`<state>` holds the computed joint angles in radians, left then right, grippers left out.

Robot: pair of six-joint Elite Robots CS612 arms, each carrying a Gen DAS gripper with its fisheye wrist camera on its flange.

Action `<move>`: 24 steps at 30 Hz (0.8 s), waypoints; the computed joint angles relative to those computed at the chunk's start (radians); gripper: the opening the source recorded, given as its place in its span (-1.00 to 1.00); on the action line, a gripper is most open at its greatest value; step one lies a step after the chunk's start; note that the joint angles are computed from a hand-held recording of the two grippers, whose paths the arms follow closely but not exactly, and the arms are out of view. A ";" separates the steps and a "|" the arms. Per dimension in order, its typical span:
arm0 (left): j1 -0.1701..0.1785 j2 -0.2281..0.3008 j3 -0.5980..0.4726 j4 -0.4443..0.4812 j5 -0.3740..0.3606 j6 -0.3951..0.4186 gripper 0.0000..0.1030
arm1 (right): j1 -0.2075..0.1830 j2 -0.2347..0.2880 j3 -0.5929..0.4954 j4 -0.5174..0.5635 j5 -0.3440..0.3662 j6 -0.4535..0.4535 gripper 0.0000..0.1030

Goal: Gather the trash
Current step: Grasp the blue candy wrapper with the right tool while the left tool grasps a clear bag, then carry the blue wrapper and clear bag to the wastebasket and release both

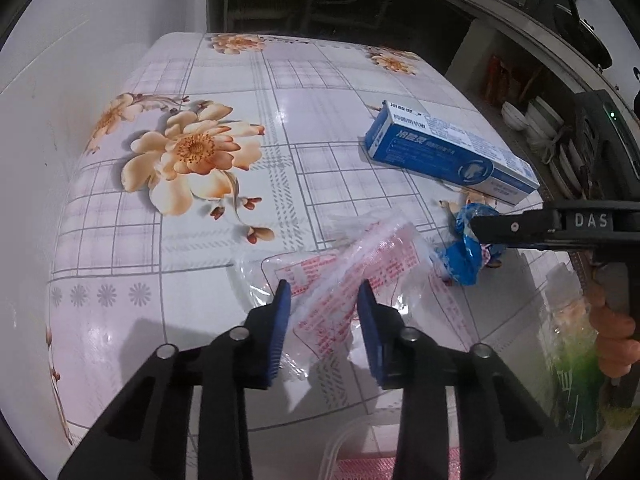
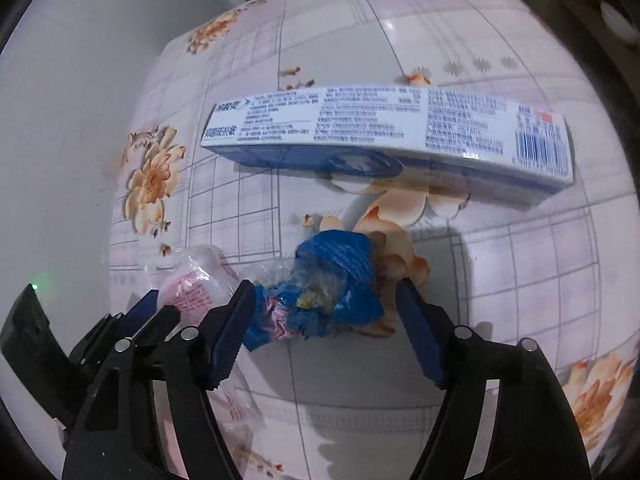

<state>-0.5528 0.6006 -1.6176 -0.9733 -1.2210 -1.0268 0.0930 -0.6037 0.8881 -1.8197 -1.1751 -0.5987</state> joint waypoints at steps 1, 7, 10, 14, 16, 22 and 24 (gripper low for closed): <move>0.000 0.000 0.000 0.001 0.004 -0.001 -0.46 | 0.000 -0.006 0.016 -0.025 -0.003 -0.001 0.22; 0.001 0.000 -0.004 0.004 0.023 -0.021 -0.64 | 0.003 -0.019 0.053 -0.092 -0.026 -0.019 -0.13; 0.000 0.003 -0.013 0.006 0.036 -0.043 -0.69 | -0.001 -0.021 0.061 -0.108 -0.019 -0.022 -0.31; -0.005 0.008 -0.033 -0.003 0.055 -0.074 -0.71 | -0.011 -0.021 0.061 -0.095 0.004 -0.021 -0.41; -0.011 0.007 -0.042 -0.003 0.078 -0.086 -0.72 | -0.014 -0.026 0.073 -0.110 0.019 -0.016 -0.44; -0.033 -0.003 -0.066 -0.003 0.151 -0.108 -0.72 | -0.041 -0.060 0.111 -0.136 0.108 -0.013 -0.46; -0.043 -0.008 -0.073 -0.007 0.178 -0.109 -0.72 | -0.051 -0.070 0.120 -0.142 0.136 -0.014 -0.46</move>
